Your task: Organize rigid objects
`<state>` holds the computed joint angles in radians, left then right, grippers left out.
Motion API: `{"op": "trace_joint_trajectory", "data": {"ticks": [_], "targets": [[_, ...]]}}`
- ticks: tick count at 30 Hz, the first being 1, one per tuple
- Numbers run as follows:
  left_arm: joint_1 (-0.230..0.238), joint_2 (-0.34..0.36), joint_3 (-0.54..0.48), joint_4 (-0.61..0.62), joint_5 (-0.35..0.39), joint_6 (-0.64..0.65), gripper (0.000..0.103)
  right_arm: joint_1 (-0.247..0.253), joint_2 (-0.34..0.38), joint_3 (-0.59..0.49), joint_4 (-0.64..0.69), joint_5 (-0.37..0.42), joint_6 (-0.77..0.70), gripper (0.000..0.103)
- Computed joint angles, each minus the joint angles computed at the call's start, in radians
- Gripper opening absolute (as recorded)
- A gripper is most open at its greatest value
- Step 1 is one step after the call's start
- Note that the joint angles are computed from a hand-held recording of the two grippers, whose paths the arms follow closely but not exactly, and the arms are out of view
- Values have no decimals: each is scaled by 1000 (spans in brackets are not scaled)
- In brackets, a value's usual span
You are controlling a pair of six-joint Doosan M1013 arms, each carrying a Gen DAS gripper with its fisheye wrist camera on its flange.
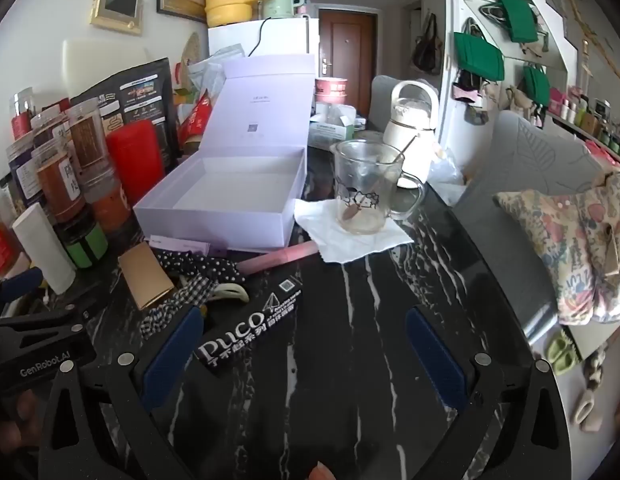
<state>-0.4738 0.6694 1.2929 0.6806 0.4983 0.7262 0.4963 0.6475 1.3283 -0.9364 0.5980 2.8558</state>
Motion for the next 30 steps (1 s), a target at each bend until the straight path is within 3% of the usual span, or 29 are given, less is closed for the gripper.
{"op": "trace_joint_trajectory", "data": {"ticks": [12, 14, 30], "targets": [[-13, -8, 12, 33, 2, -37, 103, 0, 3, -8, 10, 5, -13, 103], [2, 6, 0, -26, -10, 15, 103, 0, 0, -7, 14, 5, -19, 103], [1, 7, -5, -39, -5, 35, 103, -5, 14, -20, 30, 3, -44, 103]]}}
